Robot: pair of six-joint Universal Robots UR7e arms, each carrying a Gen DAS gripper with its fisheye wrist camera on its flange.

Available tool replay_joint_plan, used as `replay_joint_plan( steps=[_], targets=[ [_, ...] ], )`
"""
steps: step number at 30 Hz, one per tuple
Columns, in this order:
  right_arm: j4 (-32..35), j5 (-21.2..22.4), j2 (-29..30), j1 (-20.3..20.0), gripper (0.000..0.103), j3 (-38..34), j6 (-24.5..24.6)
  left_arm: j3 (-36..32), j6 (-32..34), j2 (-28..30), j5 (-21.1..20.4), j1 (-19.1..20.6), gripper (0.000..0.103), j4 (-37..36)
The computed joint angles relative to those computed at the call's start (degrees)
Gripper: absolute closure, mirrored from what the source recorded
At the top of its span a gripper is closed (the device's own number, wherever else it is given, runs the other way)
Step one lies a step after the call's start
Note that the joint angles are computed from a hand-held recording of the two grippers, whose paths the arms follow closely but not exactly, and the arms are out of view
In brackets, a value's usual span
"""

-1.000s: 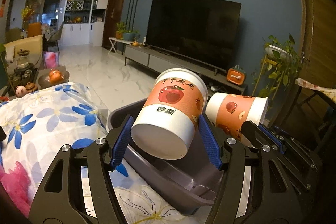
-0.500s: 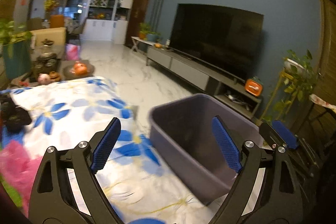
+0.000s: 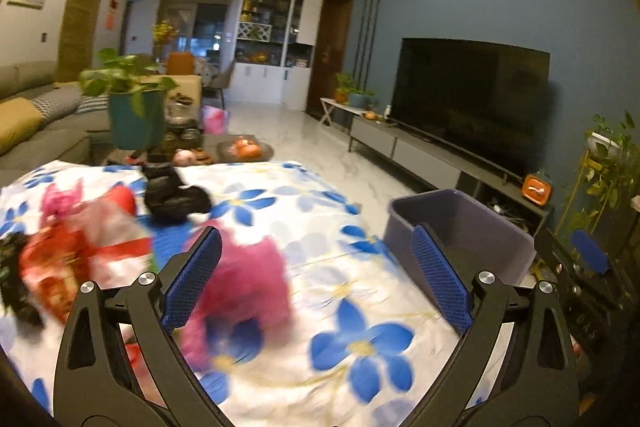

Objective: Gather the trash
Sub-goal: 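Move both open tools back over the table trash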

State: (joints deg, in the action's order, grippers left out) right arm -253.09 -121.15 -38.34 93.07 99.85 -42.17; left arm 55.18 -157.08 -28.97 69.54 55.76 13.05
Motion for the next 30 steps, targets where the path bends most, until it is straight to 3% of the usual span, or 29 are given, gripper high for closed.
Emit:
replay_joint_plan(
  steps=[12, 16, 22, 30],
  targets=[
    [3.4, 3.1, 2.4, 2.9, 0.02, 2.5, 3.8, 23.0, 3.7, -15.1, -8.4, 2.4, 0.009, -17.5],
    [5.2, 3.6, 3.9, 3.9, 0.02, 1.9, 5.3, 28.4, 4.4, -18.8, -9.1, 3.8, 0.009, -21.9],
    [6.4, 4.3, 5.7, 4.7, 0.02, 1.4, 6.1, 30.8, 4.5, -20.2, -10.0, 4.8, 0.009, -23.3],
    [8.7, 4.2, 7.0, 5.4, 0.02, 0.4, 5.5, 26.0, 1.9, -16.1, -8.5, 6.3, 0.01, -17.6]
  ],
)
